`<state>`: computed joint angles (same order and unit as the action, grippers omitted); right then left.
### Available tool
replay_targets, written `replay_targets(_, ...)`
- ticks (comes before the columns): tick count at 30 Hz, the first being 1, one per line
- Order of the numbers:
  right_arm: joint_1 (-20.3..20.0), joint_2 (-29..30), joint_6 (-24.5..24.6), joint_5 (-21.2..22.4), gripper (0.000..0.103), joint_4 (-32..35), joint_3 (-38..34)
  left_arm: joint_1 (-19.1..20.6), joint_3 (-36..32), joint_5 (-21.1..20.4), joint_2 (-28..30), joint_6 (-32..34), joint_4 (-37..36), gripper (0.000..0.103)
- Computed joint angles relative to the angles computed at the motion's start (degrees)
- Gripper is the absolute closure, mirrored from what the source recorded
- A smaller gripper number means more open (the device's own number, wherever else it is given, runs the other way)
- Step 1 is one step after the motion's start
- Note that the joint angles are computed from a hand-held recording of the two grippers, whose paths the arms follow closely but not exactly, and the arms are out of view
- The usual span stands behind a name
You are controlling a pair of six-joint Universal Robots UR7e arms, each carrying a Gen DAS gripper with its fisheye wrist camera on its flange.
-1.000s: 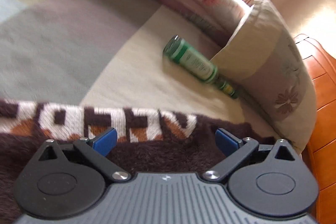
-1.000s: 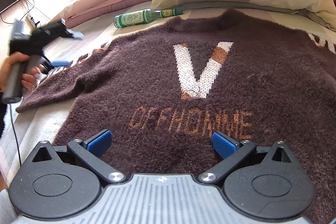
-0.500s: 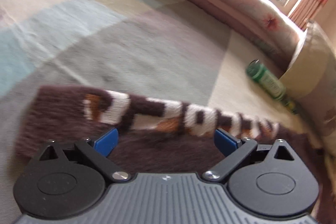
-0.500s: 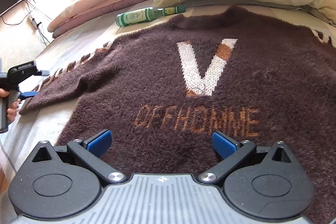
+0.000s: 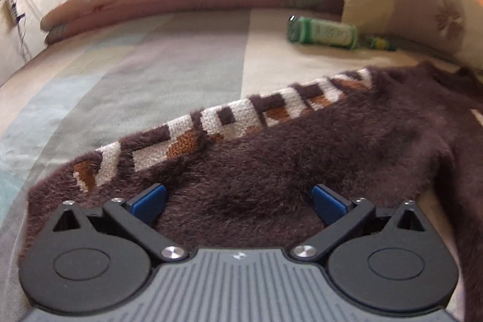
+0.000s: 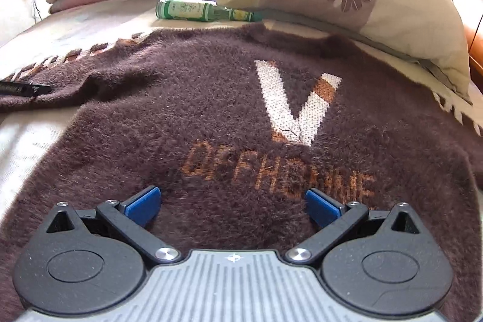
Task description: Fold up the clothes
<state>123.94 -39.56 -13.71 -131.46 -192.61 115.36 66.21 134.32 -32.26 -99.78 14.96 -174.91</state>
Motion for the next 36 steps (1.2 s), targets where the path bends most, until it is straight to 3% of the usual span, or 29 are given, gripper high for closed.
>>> replay_targets(3,1.6,1.0,0.3,1.3,0.0,3.2,-3.4,0.4,0.8,-2.1,-2.0,4.1,-0.4,0.0)
replay_targets(7,3.9,8.8,-1.3,0.2,0.0,4.6,-11.6,1.5,2.3,-4.2,-3.6,5.2,-2.3,0.0)
replay_targets(10,5.4,13.0,4.0,-0.8,0.0,10.9,-15.5,-1.0,3.3,-2.8,-7.9,3.9,2.8,0.001)
replay_targets(11,5.7,12.5,5.2,1.7,0.0,13.6,-15.4,-1.9,3.3,-1.1,-8.9,3.8,3.4,0.0)
replay_targets(13,6.9,11.8,1.0,5.4,0.0,18.6,-15.9,-3.1,3.1,2.2,-10.6,3.0,4.8,0.0)
replay_targets(15,7.9,12.0,-6.1,8.1,0.0,17.6,-16.4,-3.6,2.4,4.5,-11.8,1.7,5.9,0.0)
replay_targets(20,9.0,15.5,-11.5,12.0,0.0,20.1,-25.4,-2.5,1.1,7.1,-14.0,4.8,1.2,0.0)
replay_targets(23,9.1,20.3,-7.4,14.1,0.0,27.8,-35.8,-0.1,-0.6,7.9,-15.7,0.6,2.3,0.0)
replay_targets(28,9.1,29.6,0.5,16.6,0.0,43.3,-54.0,3.5,-2.9,2.0,-20.5,-7.1,5.4,0.001)
replay_targets(36,11.0,41.2,1.0,14.4,0.0,56.0,-71.8,4.9,-4.3,3.5,-21.7,-11.3,6.4,0.001)
